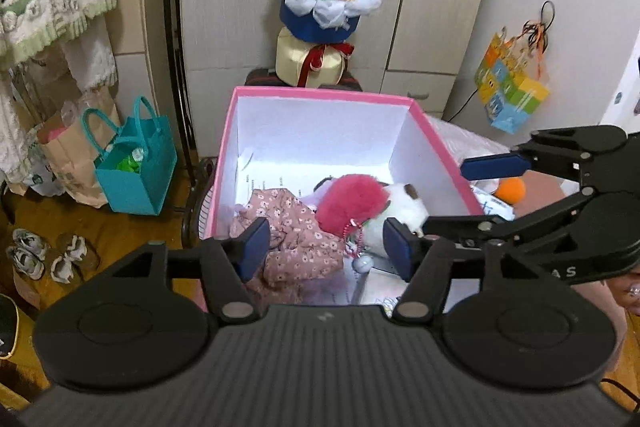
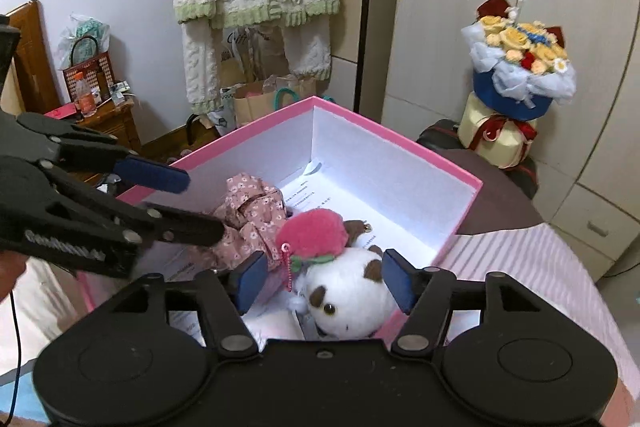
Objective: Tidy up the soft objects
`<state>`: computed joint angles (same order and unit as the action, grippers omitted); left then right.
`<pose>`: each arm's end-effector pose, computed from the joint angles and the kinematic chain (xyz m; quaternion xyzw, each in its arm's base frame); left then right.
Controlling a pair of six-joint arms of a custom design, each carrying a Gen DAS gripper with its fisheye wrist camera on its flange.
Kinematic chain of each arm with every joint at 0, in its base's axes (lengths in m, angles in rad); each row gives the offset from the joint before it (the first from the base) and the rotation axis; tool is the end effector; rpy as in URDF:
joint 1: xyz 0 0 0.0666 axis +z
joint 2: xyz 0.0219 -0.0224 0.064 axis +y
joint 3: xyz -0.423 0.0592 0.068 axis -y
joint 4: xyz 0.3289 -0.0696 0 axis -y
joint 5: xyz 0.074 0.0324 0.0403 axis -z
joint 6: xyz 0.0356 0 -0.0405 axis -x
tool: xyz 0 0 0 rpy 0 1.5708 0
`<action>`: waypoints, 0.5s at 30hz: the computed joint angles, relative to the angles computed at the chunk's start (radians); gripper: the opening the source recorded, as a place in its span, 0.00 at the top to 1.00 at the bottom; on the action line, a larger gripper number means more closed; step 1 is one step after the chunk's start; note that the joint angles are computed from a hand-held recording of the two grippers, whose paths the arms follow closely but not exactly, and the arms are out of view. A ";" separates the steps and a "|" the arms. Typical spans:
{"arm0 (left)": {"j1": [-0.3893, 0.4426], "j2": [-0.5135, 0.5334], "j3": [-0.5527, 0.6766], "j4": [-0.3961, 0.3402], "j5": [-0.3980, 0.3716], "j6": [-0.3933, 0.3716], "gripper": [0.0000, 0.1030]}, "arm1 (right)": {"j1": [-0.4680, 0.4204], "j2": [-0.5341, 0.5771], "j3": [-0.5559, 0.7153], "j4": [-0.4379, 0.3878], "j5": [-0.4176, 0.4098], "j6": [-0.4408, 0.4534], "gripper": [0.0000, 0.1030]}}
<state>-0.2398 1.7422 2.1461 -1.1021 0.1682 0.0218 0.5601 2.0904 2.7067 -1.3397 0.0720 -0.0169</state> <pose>0.5298 -0.1361 0.5948 0.1335 0.8939 -0.1304 0.4076 0.5449 0.3382 0.5815 -0.2301 0.8816 0.0854 0.4032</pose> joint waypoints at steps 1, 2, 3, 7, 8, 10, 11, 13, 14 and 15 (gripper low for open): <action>0.001 -0.016 -0.014 0.006 0.002 -0.005 0.37 | 0.006 -0.027 -0.044 0.019 0.013 0.005 0.29; 0.000 -0.026 -0.020 0.007 0.004 -0.008 0.37 | 0.009 -0.047 -0.074 0.031 0.025 0.009 0.28; 0.001 -0.036 -0.024 0.006 0.008 -0.013 0.35 | 0.014 -0.064 -0.099 0.039 0.040 0.009 0.28; 0.001 -0.094 -0.074 0.023 0.029 -0.042 0.29 | 0.035 -0.140 -0.203 0.066 0.084 0.014 0.26; 0.000 -0.106 -0.082 0.024 0.034 -0.050 0.28 | 0.041 -0.157 -0.225 0.071 0.094 0.013 0.26; -0.003 -0.130 -0.101 0.024 0.041 -0.069 0.26 | 0.048 -0.189 -0.264 0.079 0.106 0.015 0.26; -0.006 -0.143 -0.110 0.026 0.043 -0.083 0.25 | 0.052 -0.203 -0.282 0.084 0.112 0.013 0.26; -0.012 -0.169 -0.131 0.031 0.045 -0.111 0.21 | 0.059 -0.235 -0.324 0.097 0.118 0.006 0.24; -0.016 -0.179 -0.138 0.032 0.044 -0.121 0.20 | 0.061 -0.255 -0.352 0.108 0.116 0.003 0.23; -0.021 -0.190 -0.146 0.035 0.045 -0.130 0.19 | 0.062 -0.274 -0.376 0.117 0.114 -0.001 0.22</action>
